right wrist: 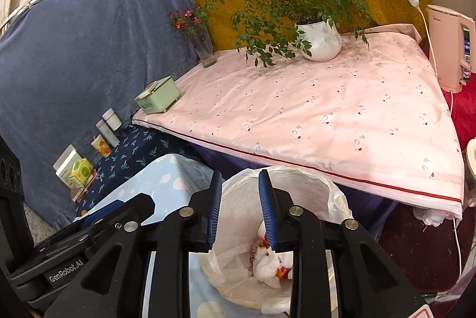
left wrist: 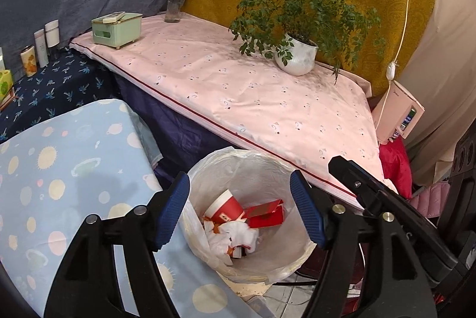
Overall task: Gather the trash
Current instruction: 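Carry tissue and red card over the white bin and open both grippers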
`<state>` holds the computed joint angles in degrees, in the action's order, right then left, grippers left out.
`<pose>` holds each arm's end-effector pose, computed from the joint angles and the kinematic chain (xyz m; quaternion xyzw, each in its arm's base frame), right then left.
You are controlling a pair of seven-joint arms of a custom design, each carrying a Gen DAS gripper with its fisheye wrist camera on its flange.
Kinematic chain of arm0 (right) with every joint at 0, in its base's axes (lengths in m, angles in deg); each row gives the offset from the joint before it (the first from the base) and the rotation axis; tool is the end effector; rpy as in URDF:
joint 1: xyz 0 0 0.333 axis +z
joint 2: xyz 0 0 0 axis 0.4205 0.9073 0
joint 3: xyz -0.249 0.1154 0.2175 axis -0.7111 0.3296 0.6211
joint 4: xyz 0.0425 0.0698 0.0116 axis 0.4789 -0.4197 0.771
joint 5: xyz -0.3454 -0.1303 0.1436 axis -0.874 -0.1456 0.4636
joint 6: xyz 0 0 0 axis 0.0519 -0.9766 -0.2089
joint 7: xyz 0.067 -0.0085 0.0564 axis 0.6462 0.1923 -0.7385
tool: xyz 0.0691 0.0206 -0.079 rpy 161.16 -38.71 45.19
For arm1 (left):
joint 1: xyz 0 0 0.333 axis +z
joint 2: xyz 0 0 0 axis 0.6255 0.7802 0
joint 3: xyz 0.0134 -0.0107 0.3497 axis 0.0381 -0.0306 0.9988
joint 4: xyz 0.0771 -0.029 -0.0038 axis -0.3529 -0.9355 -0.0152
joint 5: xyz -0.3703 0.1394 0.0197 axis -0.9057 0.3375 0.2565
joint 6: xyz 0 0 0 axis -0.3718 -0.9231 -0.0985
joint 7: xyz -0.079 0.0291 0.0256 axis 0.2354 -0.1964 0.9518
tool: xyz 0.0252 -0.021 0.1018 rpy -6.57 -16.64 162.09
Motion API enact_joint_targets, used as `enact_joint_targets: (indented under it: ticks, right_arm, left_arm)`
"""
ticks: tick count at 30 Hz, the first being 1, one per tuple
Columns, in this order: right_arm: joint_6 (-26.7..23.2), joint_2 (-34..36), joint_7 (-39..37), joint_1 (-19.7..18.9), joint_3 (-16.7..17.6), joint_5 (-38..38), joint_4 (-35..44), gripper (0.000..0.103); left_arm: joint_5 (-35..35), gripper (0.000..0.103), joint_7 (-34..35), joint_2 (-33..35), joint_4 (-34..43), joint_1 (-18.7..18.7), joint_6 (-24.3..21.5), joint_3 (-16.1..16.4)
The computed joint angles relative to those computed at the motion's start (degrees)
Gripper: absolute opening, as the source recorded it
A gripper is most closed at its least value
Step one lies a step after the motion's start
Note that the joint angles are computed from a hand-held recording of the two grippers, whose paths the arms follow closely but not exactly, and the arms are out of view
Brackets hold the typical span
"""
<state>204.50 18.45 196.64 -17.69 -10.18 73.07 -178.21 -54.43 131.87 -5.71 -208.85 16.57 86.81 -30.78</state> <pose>0.4057 0.2557 0.4536 -0.4561 0.7578 -0.2449 0.3972 0.4766 -0.2519 0.4729 -0.5084 0.7538 -0.4007 0.1133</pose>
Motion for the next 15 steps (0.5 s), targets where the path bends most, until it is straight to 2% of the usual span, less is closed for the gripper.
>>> enact_joint_targets:
  ticks: [8,15]
  right_arm:
    - [-1.7,0.7,-0.9,0.2,0.2,-1.2,1.5,0.031]
    - [-6.0,0.1,-0.5,1.2,0.1,-3.5,3.2,0.037]
  left_arm:
    - [-0.6,0.066,0.7,-0.9,-1.1,-0.4,1.4,0.7]
    - [0.7,0.070,-0.1,-2.2,-3.2,-1.5,4.2,1.9]
